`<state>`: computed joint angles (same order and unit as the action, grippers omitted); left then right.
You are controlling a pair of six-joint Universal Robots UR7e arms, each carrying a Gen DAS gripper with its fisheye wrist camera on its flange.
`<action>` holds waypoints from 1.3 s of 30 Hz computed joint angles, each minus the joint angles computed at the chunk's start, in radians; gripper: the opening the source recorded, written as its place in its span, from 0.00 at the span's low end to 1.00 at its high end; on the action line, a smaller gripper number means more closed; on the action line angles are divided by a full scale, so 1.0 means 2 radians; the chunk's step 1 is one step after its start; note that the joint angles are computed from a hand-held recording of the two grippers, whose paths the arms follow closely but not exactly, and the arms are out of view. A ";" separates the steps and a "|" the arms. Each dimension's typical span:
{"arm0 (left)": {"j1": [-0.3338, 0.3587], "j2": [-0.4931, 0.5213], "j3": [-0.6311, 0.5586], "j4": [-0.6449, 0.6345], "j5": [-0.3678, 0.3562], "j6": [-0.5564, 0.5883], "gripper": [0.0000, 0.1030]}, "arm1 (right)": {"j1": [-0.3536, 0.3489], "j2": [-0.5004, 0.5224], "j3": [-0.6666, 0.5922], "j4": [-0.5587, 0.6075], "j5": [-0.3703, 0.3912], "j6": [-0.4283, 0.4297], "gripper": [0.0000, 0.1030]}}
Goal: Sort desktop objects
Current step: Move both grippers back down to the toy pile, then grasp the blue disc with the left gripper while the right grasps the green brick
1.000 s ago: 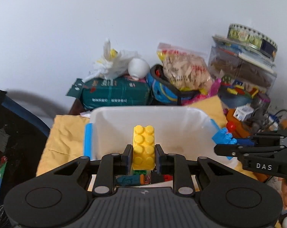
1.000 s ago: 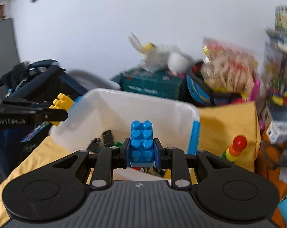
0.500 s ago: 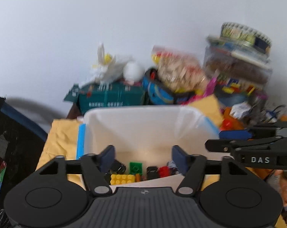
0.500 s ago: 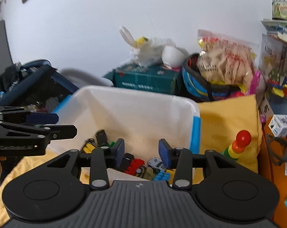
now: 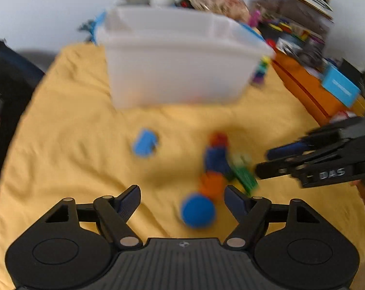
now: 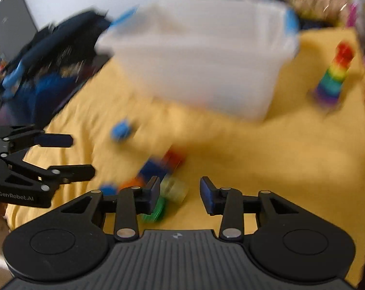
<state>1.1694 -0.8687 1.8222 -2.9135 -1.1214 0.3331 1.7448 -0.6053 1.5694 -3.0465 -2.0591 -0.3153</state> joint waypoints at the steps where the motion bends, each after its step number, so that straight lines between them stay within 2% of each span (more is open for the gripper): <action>1: 0.000 -0.001 0.006 0.005 0.003 -0.005 0.77 | 0.000 0.001 0.003 0.009 0.004 -0.003 0.39; 5: 0.000 0.002 0.013 0.015 0.002 0.001 0.77 | 0.011 0.022 0.008 -0.015 -0.030 -0.051 0.40; 10: -0.004 0.014 0.010 0.008 0.010 0.016 0.77 | 0.013 0.033 0.006 -0.029 -0.030 -0.080 0.38; 13: -0.004 0.023 0.009 -0.008 0.018 0.032 0.73 | 0.015 0.041 -0.002 -0.024 -0.033 -0.074 0.37; 14: -0.004 0.027 0.007 -0.009 0.021 0.035 0.72 | 0.014 0.045 -0.004 -0.031 -0.032 -0.076 0.34; 15: -0.003 0.028 0.005 -0.007 0.022 0.037 0.69 | 0.014 0.048 -0.006 -0.032 -0.032 -0.077 0.24; 19: 0.000 0.030 0.003 -0.015 0.018 0.049 0.65 | 0.012 0.038 0.004 -0.014 -0.034 -0.052 0.23; 22: 0.001 0.031 0.001 -0.016 0.010 0.048 0.57 | 0.015 0.022 0.030 -0.032 -0.046 -0.051 0.23; 25: 0.002 0.033 0.000 -0.017 0.007 0.056 0.52 | 0.012 0.007 0.051 -0.042 -0.061 -0.036 0.23; 27: -0.001 0.036 0.005 -0.031 0.017 0.072 0.41 | 0.007 0.001 0.061 -0.039 -0.064 -0.021 0.23; 30: -0.004 0.032 0.006 -0.023 0.017 0.062 0.41 | 0.003 0.003 0.067 -0.053 -0.061 -0.017 0.25; 32: -0.006 0.026 0.009 -0.021 0.013 0.059 0.41 | 0.007 0.011 0.063 -0.067 -0.070 -0.033 0.26; 34: -0.009 0.018 0.015 -0.024 0.008 0.061 0.41 | 0.010 0.019 0.060 -0.079 -0.079 -0.054 0.23; 39: -0.017 -0.001 0.002 -0.027 -0.018 0.046 0.40 | 0.013 0.009 0.063 -0.079 -0.066 -0.062 0.23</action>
